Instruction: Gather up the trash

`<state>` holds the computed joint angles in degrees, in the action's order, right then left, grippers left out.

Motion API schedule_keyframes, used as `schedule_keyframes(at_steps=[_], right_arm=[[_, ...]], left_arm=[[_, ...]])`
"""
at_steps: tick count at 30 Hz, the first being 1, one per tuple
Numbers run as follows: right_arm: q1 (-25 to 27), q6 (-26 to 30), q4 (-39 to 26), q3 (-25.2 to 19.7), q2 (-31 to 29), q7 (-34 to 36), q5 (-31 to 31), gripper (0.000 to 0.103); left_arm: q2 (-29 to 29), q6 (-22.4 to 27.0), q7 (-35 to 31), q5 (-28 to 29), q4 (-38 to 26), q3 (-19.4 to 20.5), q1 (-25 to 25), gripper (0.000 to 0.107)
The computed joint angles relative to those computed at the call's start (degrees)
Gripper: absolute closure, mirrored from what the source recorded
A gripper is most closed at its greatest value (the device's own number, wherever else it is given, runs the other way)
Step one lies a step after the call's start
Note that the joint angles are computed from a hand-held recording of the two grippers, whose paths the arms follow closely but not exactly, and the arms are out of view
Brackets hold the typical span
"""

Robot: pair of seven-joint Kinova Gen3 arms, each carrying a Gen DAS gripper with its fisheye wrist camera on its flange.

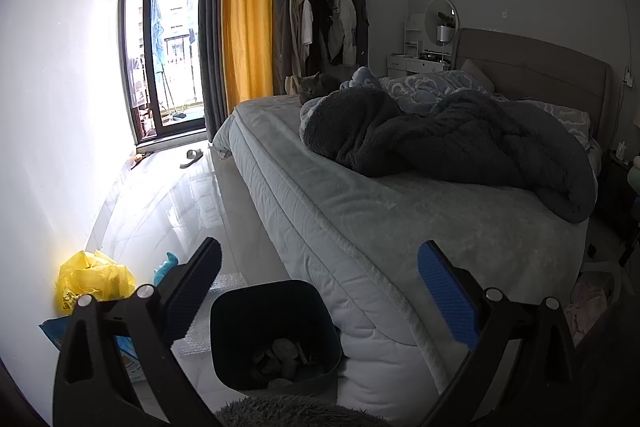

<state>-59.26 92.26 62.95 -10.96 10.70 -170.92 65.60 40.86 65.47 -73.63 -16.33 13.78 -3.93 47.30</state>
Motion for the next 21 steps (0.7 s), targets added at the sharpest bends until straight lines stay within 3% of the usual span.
schedule_keyframes(at_steps=[21], right_arm=[[-0.3,-0.2,0.1,0.2,0.3,-0.8,-0.2,0.003]], left_arm=[[-0.1,0.0,0.2,0.1,0.2,0.1,-0.1,0.008]])
